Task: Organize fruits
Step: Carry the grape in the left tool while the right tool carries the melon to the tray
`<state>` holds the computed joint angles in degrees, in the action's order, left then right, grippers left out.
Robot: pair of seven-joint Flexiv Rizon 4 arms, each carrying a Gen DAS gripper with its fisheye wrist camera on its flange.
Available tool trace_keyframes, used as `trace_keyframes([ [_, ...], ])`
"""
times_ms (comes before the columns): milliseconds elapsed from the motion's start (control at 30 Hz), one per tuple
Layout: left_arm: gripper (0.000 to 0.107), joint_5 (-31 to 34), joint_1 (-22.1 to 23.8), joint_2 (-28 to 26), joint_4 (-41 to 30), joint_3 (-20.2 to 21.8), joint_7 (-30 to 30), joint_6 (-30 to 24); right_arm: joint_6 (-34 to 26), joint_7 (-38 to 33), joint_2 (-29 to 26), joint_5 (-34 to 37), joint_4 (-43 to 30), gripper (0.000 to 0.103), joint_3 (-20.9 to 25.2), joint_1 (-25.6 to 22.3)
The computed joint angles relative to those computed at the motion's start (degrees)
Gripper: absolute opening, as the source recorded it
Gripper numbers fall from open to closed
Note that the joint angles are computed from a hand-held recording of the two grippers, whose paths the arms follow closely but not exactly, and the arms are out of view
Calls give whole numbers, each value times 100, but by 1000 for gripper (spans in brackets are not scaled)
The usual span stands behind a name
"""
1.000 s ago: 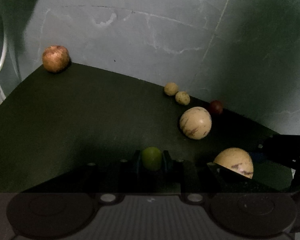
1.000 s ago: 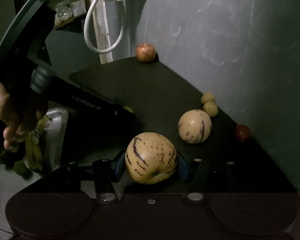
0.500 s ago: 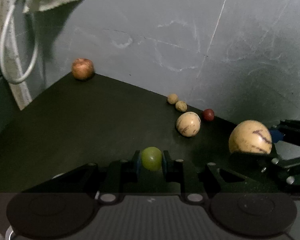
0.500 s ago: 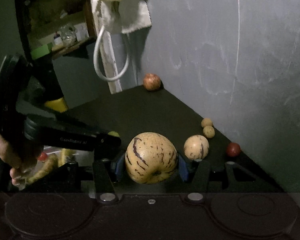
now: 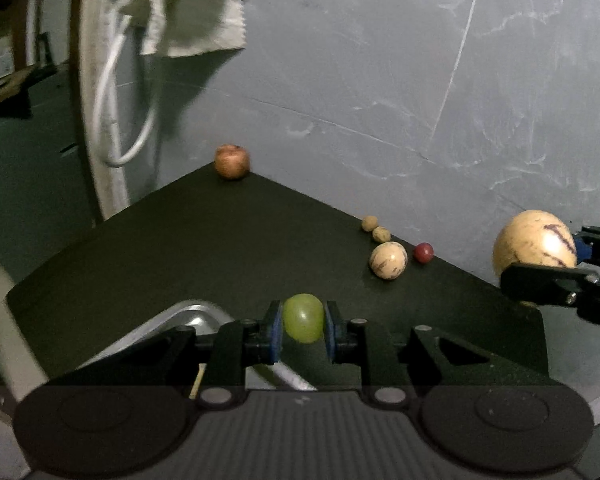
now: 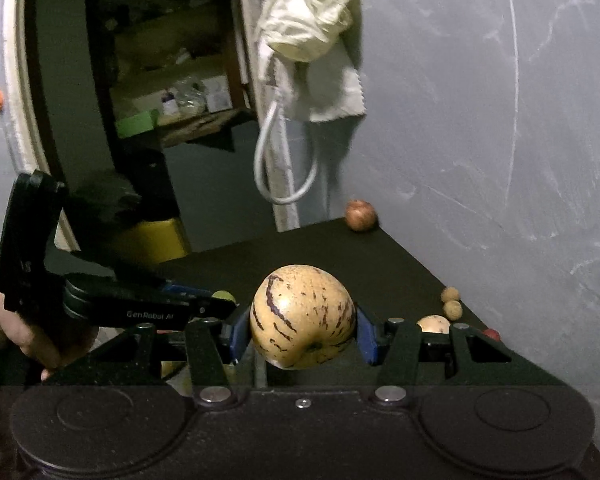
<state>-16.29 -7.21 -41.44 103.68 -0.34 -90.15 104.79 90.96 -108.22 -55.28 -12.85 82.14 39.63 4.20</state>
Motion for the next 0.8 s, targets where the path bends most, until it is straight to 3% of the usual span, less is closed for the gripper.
trace_keyframes([
  [400, 22, -1230, -1638, 597, 1352, 1241, -372, 679, 127, -499, 136, -281, 973, 54, 1126, -927],
  [600, 22, -2044, -2081, 715, 1842, 1255, -248, 1051, -48, -687, 99, -408, 1267, 54, 1476, -1208],
  [800, 22, -2469, -1959, 771, 2276, 822, -264, 1395, -278, -914, 162, -274, 1469, 54, 1543, -1239],
])
